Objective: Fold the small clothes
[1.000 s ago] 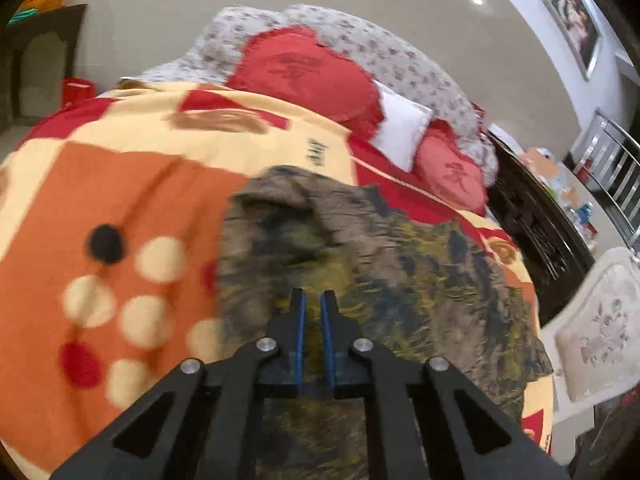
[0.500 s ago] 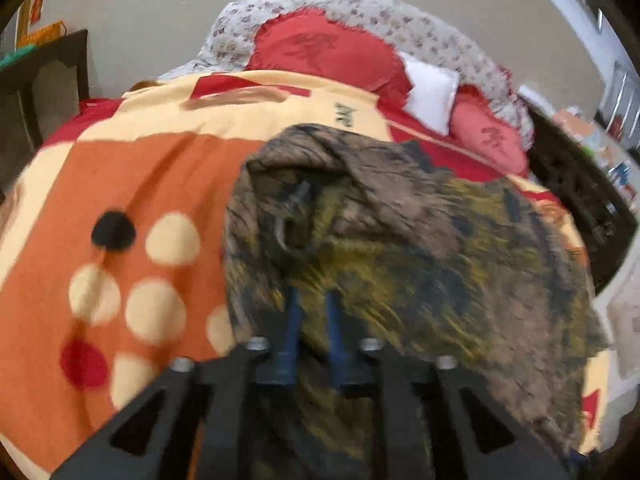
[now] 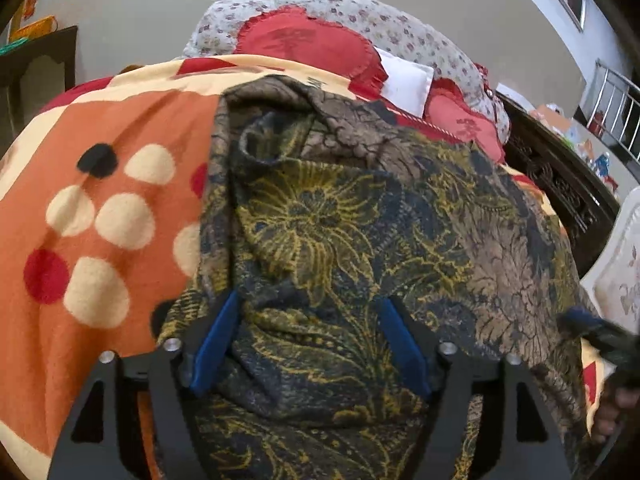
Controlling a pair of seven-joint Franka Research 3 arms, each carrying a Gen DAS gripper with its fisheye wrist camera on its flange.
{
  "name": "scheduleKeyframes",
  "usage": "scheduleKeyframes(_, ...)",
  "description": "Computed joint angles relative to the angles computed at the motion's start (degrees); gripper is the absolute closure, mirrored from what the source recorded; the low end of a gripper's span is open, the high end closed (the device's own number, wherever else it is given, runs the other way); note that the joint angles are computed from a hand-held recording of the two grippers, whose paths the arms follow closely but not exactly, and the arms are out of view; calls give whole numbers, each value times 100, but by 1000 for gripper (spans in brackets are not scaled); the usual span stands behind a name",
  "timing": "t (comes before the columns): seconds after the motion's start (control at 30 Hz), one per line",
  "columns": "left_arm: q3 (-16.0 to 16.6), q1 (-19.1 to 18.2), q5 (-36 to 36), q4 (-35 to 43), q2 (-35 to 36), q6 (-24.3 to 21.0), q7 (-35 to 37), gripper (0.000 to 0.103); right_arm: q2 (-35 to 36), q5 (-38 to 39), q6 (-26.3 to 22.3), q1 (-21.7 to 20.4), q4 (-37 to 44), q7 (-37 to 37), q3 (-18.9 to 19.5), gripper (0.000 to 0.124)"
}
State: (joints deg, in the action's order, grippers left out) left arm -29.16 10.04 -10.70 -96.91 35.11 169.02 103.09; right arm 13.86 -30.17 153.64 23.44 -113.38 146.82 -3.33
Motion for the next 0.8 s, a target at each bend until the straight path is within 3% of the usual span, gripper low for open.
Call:
scheduleKeyframes(0.07,27,-36,40,34,18,-28,0,23,-15,-818,305,122,-231,294,-233,65)
scheduleKeyframes(0.13,-15,-3,30,14,17,-37,41,21,-31,-1162,95,193,-234,243,-247,65)
scheduleKeyframes(0.23,216,-240,186,111,19,-109,-71,16,-48,-627,-205,-3,-89,-210,-4,66)
scheduleKeyframes(0.27,349,-372,278,180,29,-153,-147,14,-45,-584,-350,8,36,-163,5,74)
scheduleKeyframes(0.37,592,-605,475,229,19,-183,-322,13,30,-1077,15,19,399,241,-168,77)
scheduleKeyframes(0.4,576,-591,488,251,37,-194,-322,12,159,-1040,-63,-12,616,203,-169,77)
scheduleKeyframes(0.5,508,-531,487,264,67,-200,-299,12,847,286,-594,-382,1387,-958,130,76)
scheduleKeyframes(0.57,525,-557,522,296,83,-237,-310,10,959,140,-403,-224,1361,-979,-106,72)
scheduleKeyframes(0.63,427,-490,500,339,126,-307,-203,6,1035,136,-544,-86,1430,-929,-274,59)
scheduleKeyframes(0.7,350,-438,454,353,149,-348,-93,1,938,605,-207,-231,1190,-897,-213,55)
scheduleKeyframes(0.8,409,-500,443,380,154,-380,-69,1,1038,1102,-579,-298,1500,-1402,-109,51)
